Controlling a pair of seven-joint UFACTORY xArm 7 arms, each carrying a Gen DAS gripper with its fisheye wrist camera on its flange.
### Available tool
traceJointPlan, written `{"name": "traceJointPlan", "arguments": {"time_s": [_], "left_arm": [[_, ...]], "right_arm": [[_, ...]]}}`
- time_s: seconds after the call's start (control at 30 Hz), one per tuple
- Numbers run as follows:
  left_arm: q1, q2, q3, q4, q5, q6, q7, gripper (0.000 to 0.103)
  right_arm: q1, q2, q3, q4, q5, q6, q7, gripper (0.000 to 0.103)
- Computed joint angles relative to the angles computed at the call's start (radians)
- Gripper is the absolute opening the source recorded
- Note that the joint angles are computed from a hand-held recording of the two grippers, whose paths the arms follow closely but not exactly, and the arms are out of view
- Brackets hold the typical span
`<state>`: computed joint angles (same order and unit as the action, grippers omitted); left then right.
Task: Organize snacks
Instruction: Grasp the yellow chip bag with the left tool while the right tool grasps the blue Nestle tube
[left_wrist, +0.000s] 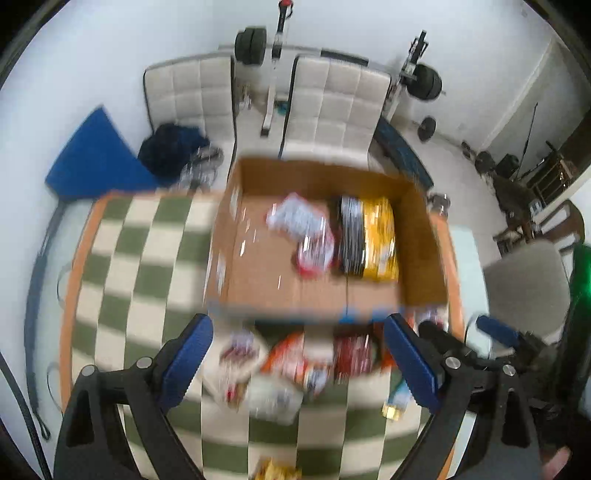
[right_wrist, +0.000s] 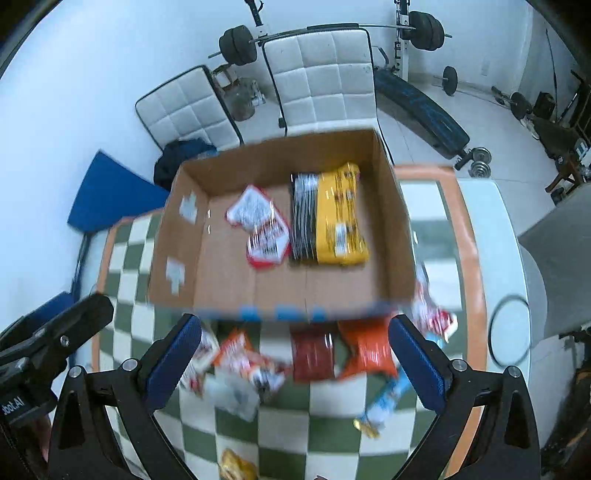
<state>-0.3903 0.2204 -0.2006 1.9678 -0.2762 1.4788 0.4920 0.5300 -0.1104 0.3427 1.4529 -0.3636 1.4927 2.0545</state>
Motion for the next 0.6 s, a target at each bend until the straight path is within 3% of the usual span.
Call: {"name": "traceJointPlan", "arguments": {"time_s": [0.13, 0.27, 0.4, 0.6], "left_arm": [[0.067, -0.170, 0.038, -0.299, 0.005, 0.009, 0.145, 0.094], [0.107, -0.277, 0.071, -0.534, 0.082, 0.022, 0.287, 0.092], [0.126, -0.327, 0.083, -0.693, 0.141, 0.017, 0.359, 0.092], [0.126, -0.346, 0.076, -0.817, 0.170, 0.025, 0.409, 0.092]], "right_arm": [[0.065, 0.054, 0.045, -0.004, 0.039, -0.062, 0.123, 0.103], [0.144, 0.112, 0.055, -0.032, 0.077, -0.164, 0.259, 0.103], [0.217, 0.175, 0.048, -0.037, 0.094, -0.234, 0.361, 0.103], [0.296, 0.237, 0.021, -0.037, 0.111, -0.292, 0.458, 0.103]]}}
